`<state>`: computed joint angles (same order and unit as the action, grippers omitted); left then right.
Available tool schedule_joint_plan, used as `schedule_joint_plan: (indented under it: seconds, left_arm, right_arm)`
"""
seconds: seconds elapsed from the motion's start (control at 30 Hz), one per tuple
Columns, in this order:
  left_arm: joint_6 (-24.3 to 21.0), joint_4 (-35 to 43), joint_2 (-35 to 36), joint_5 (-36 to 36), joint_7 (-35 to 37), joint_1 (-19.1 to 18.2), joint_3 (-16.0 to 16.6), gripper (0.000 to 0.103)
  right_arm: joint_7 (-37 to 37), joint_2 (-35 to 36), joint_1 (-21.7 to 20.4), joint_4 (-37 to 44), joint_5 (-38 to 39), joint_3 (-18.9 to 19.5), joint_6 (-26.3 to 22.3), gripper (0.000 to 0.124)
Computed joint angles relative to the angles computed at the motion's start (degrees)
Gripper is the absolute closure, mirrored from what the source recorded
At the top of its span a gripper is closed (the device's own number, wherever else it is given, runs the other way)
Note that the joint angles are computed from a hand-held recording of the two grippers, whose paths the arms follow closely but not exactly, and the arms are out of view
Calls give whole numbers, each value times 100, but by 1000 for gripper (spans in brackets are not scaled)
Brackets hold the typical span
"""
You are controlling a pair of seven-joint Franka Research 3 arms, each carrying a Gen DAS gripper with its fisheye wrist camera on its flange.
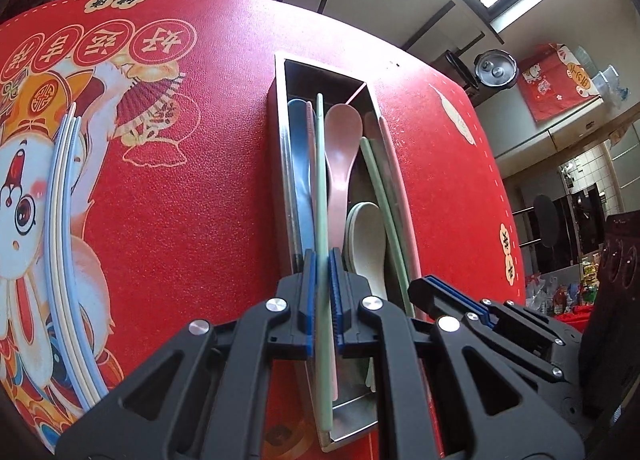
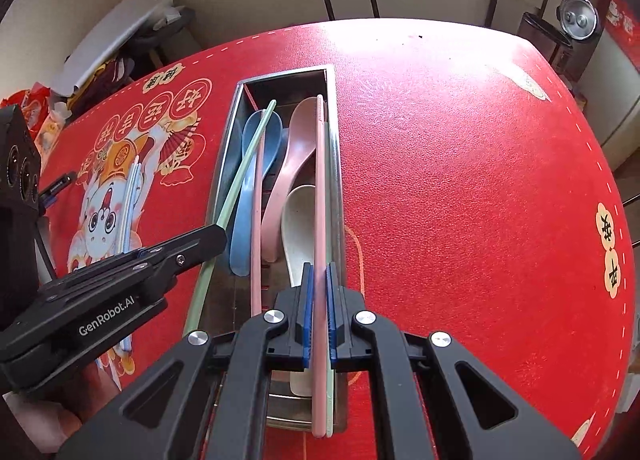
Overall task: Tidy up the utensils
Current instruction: 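Lower the green chopstick into the steel tray with the left tool while the right tool lowers the pink one, then grasp a blue chopstick with the left tool while the right tool grasps another blue chopstick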
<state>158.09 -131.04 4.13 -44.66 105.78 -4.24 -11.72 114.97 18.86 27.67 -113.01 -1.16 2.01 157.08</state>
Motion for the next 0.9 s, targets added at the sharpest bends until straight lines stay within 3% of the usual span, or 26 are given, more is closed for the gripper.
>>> schedule_joint_plan:
  seconds: [0.13,0.27,0.4,0.47,0.57,0.63,0.9]
  left_arm:
    - [8,210,196,136,-156,25,-14,92]
    - [-109,348,220,-104,191,170,-108,80]
    - [-127,200,-155,-516,700,233,-8,63]
    - [-49,46,-409,-623,934,218,129,49]
    - [125,-260,-803,-373,1017,196,414,44]
    - [233,-502,-1058,-83,949,211,604,21]
    - [532,-1483,-1792,1208,787,346,1365,18]
  right_arm:
    - [139,47,76,84,-117,-74,-96,118]
    - [248,-85,77,-31,-151,-72,12,115]
    - [660,-421,215,-362,-511,-209,318,79]
    - [949,-574,290,-510,-826,-269,482,70]
    - [1400,-720,375,-643,-1292,-312,660,59]
    - [1471,-746,336,-678,-1341,-212,742,57]
    - [983,-382,335,-316,-943,160,643,56]
